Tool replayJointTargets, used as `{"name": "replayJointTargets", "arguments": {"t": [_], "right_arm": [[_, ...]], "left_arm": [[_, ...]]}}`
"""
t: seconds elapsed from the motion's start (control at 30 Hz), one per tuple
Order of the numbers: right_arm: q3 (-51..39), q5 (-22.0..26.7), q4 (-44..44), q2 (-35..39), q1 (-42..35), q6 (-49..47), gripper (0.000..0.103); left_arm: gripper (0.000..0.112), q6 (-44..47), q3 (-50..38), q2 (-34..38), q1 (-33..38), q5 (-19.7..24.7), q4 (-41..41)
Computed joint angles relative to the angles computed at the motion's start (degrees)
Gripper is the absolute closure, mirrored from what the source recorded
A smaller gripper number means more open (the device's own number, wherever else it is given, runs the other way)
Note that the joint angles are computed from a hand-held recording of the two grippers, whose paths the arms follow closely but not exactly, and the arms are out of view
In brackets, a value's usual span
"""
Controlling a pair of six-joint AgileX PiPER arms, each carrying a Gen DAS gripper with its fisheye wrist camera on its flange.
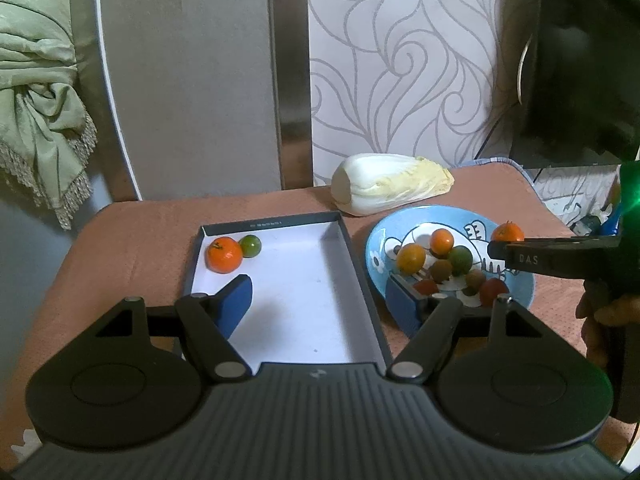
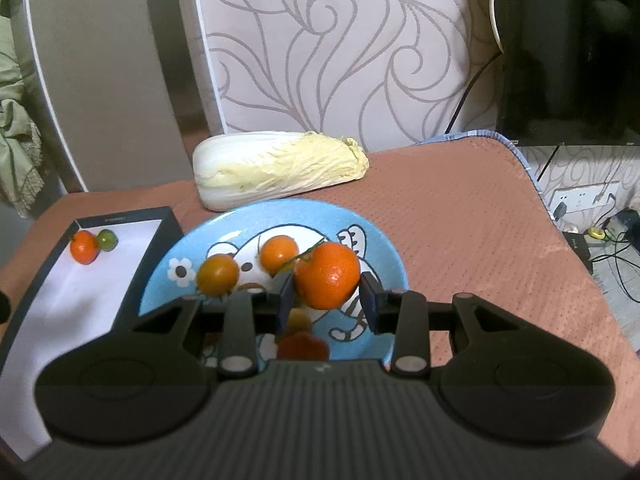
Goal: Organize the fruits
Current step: 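Lower the tangerine onto the blue plate with the right tool and release, then move the right tool back to the tray and grasp the green lime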
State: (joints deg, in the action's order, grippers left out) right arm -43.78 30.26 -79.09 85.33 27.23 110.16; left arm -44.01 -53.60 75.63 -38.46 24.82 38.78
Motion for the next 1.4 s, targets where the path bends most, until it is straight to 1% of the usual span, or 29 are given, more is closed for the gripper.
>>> {"name": "replayJointTargets", "arguments": {"t": [0.07,0.13,0.23,0.3,0.4,0.43,0.47,0.5,0.53,0.6,0.63,0.67,0.7,0.77,0.83,0.87,0.9,0.93,0.97,1.03,1.07,1.2,1.23,1.27,1.3,1.33,1.4], "right_arm": [[-0.35,0.56,-1.04,0.62,0.24,0.96,0.061],[-0.88,1.85,-3.46,1.59,0.89,2.76,0.051],[-2.65,2.1,-4.64,2.88,1.67,2.92,0.051],[-3.58,-0.39,-7.21,3.22,1.72,4.5,0.051],[-6.84,-7.66,-8.52,4.55,1.24,2.4,0.051],[-8.73,-10.26,-7.19,5.58,1.22,-0.24,0.052],[-10.93,-12.29,-3.57,6.8,1.3,-5.02,0.052],[-13.21,-14.38,1.03,8.16,1.31,-10.75,0.056],[-15.85,-15.88,5.51,10.06,1.58,-16.48,0.066],[-20.97,-17.15,14.98,13.89,2.16,-27.93,0.076],[-23.68,-17.66,19.27,15.96,2.44,-33.66,0.079],[-26.03,-17.84,23.46,17.79,2.62,-39.39,0.079],[-28.5,-17.49,27.77,19.6,2.77,-45.12,0.079],[-34.29,-15.2,37.31,23.91,2.95,-56.58,0.079],[-40.84,-10.79,48.64,28.25,2.59,-67.1,0.079],[-44.37,-8.22,53.78,30.27,2.17,-70.2,0.079],[-46.88,-7.21,58.1,31.92,1.51,-71.74,0.078],[-48.05,-7.69,61.65,32.87,0.66,-71.63,0.078],[-48.69,-8.46,62.9,33.52,0.22,-70.29,0.077],[-49.63,-9.84,63.55,34.62,-0.21,-67.81,0.077],[-50.88,-9.8,64.07,35.61,-0.24,-67.68,0.077],[-54.55,-8.71,70.94,38.58,-0.53,-72.42,0.077],[-55.39,-8.26,70.79,39.31,-0.42,-72.02,0.075],[-55.24,-8.83,68.47,39.51,-0.08,-69.41,0.074],[-55.31,-9.12,67.11,39.69,0.01,-67.72,0.069],[-55.67,-9.21,68.04,39.9,-0.18,-67.48,0.066],[-56.7,-9.06,73.33,40.51,-0.94,-70.08,0.066]], "left_arm": [[0.034,-0.29,0.02,0.08,0.26,-0.01,0.24],[0.034,-0.8,0.08,0.11,0.55,0.23,0.69],[0.034,-1.14,0.6,-0.45,1.37,0.27,0.95],[0.034,-1.44,0.9,-0.79,2.01,0.42,1.32],[0.034,-1.13,1.49,-1.36,3.24,0.47,1.03],[0.034,-1.0,1.66,-1.57,3.74,0.51,0.94],[0.034,-0.63,1.98,-1.96,4.33,0.39,0.67],[0.034,-0.36,2.17,-2.25,4.86,0.32,0.48],[0.034,-0.08,2.35,-2.55,5.38,0.28,0.3],[0.034,0.41,2.73,-3.06,6.41,0.13,-0.02],[0.034,0.36,2.93,-3.34,6.74,0.22,0.11],[0.034,0.45,3.11,-3.6,7.11,0.22,0.15],[0.034,0.41,3.27,-3.78,7.39,0.21,0.3],[0.034,0.29,3.58,-4.1,7.87,0.16,0.48],[0.034,0.28,3.88,-4.33,8.38,0.09,0.26],[0.034,0.33,4.03,-4.37,8.71,-0.05,0.03],[0.034,0.29,4.11,-4.36,8.97,-0.07,-0.11],[0.033,0.21,4.16,-4.28,9.25,-0.04,-0.19],[0.033,0.35,4.21,-4.2,9.63,-0.07,-0.41],[0.033,0.49,4.28,-4.08,10.24,-0.06,-0.71],[0.033,0.08,4.42,-4.07,10.42,0.04,-0.45],[0.033,0.42,4.39,-3.39,11.94,-0.06,-1.27],[0.033,0.65,4.25,-3.07,12.31,-0.07,-1.67],[0.033,0.81,4.15,-2.86,12.58,-0.11,-1.92],[0.033,0.8,4.12,-2.68,12.79,-0.18,-2.01],[0.033,0.97,4.08,-2.51,13.0,-0.26,-2.24],[0.033,1.49,3.98,-2.16,13.25,-0.52,-2.85]]}}
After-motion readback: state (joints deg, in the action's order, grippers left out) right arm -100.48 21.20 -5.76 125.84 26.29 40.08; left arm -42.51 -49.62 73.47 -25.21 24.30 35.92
